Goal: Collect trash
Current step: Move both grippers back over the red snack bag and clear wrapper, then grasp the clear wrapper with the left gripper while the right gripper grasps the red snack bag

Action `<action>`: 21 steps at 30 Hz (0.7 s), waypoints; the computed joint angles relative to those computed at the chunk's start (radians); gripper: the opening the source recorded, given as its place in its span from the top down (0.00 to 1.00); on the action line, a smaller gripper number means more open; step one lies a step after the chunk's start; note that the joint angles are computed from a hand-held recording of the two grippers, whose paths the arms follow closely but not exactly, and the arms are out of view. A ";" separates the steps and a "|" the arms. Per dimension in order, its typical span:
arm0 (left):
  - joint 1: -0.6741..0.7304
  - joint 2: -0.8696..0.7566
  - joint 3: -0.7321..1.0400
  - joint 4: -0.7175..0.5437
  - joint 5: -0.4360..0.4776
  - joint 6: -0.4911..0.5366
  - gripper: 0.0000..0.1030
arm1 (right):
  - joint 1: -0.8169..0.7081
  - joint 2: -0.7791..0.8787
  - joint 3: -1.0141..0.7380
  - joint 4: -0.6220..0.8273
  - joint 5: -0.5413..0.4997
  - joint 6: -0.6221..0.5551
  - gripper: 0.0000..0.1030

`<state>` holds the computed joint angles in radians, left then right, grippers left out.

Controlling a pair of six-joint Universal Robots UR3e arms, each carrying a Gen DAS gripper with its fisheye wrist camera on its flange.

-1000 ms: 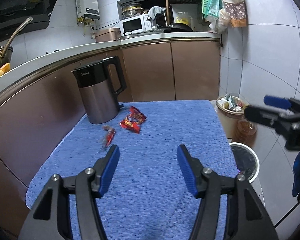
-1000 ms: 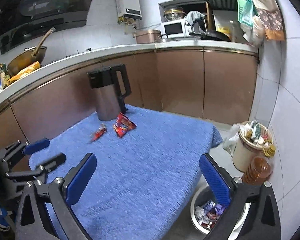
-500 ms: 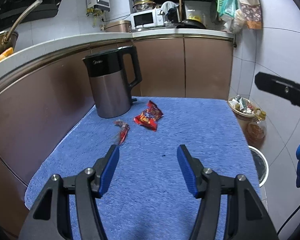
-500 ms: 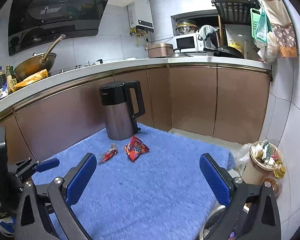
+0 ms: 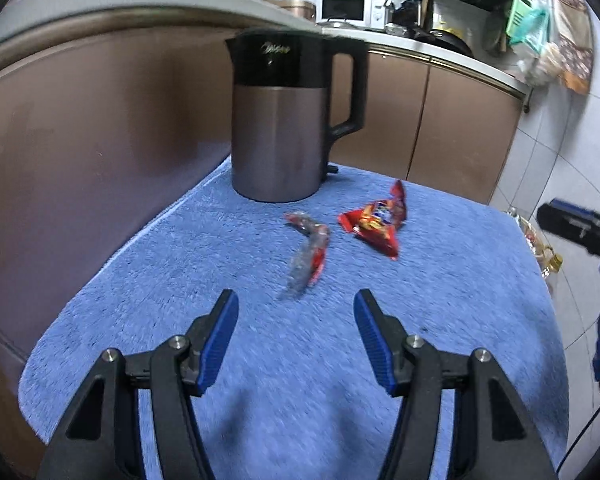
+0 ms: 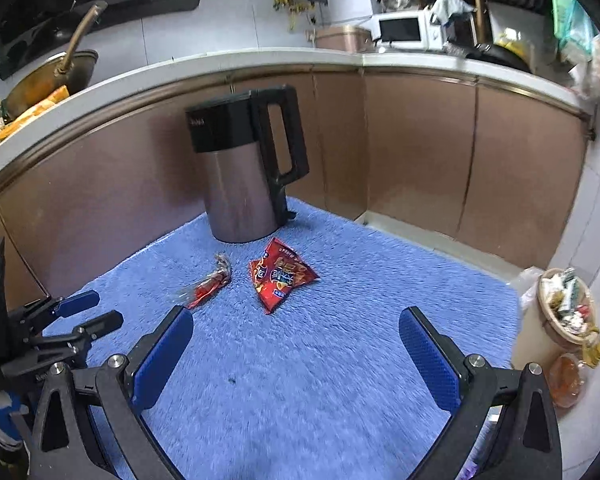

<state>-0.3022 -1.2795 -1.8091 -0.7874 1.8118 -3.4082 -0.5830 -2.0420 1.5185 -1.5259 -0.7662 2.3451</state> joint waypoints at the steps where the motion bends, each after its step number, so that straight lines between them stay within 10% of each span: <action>1: 0.036 -0.008 -0.004 0.013 -0.040 0.020 0.44 | 0.059 0.041 0.024 -0.100 -0.033 0.063 0.00; 21: 0.062 -0.265 0.085 0.189 -0.089 0.079 0.44 | 0.317 0.349 0.071 -0.508 -0.182 0.301 0.00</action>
<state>-0.2399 -1.5445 -1.7239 -0.5983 1.7224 -3.3293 -0.2664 -1.6933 1.5894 -2.0344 -0.9479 2.6460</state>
